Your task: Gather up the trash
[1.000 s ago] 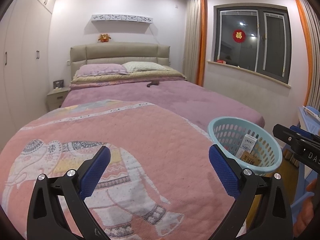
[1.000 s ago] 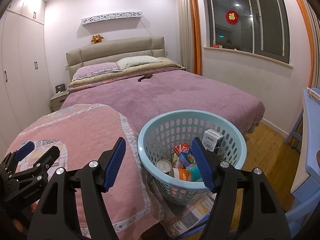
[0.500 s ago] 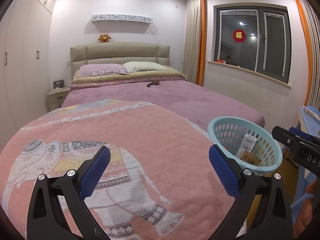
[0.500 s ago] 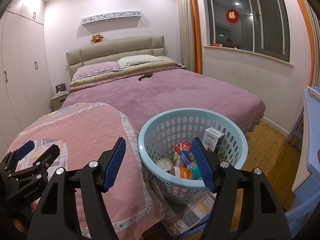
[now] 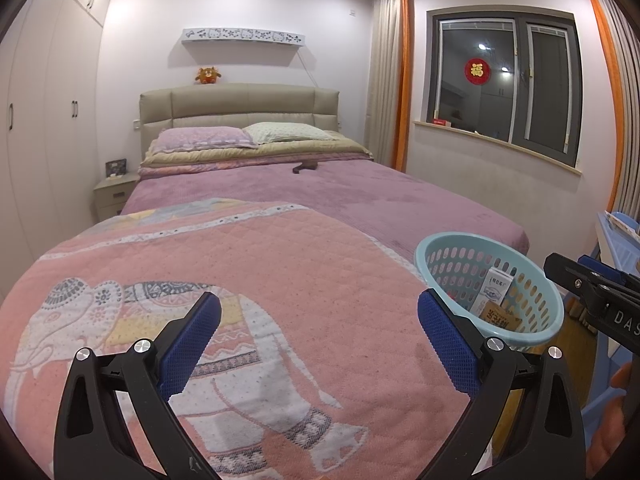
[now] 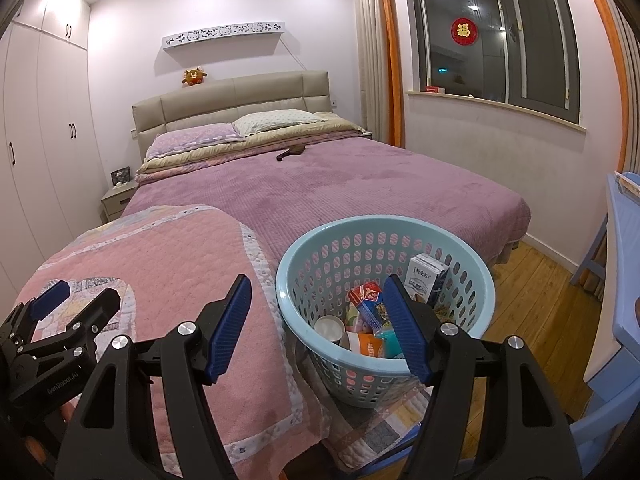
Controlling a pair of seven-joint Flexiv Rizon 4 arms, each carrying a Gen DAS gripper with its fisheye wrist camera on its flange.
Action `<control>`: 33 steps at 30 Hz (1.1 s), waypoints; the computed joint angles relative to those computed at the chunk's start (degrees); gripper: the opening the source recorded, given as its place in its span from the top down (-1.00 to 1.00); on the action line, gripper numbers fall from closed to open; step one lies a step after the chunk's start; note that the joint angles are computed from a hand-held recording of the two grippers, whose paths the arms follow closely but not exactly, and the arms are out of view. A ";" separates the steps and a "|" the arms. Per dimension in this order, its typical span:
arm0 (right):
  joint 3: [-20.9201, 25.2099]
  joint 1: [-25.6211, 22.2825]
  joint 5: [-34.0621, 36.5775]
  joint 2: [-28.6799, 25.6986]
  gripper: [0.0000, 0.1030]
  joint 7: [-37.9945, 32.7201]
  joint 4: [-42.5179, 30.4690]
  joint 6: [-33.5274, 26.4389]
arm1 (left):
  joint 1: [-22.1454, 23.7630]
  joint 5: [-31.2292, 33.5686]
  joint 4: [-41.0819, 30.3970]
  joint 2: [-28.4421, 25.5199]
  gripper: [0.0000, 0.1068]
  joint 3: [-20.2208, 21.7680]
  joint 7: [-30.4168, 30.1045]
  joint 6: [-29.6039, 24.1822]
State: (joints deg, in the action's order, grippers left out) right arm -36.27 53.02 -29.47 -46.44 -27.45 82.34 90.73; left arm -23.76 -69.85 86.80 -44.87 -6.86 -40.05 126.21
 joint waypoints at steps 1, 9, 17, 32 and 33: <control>-0.09 0.06 0.02 -0.01 -0.26 0.02 0.05 0.06 | -0.01 -0.05 -0.05 -0.03 -0.79 -0.01 0.07 -0.01; 0.29 0.00 0.12 0.23 -0.26 -0.23 0.25 -0.13 | 0.06 -0.06 -0.03 0.01 -0.79 -0.11 0.17 0.00; 0.99 -0.59 -0.03 0.13 -0.26 -0.34 -0.01 -0.08 | -0.03 -0.11 -0.05 -0.01 -0.79 0.00 0.17 -0.09; 0.97 -0.53 0.11 -0.11 -0.26 -0.39 -0.05 0.25 | 0.01 -0.22 -0.06 0.03 -0.79 -0.07 0.36 -0.01; 1.10 -0.60 0.18 -0.17 -0.26 -0.49 -0.17 0.21 | 0.03 -0.22 -0.06 0.03 -0.79 -0.10 0.37 0.00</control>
State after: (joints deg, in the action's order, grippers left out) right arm -35.17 52.41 -29.29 -46.60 -27.94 82.16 90.94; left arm -23.74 -70.07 86.74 -44.84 -6.95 -39.68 126.21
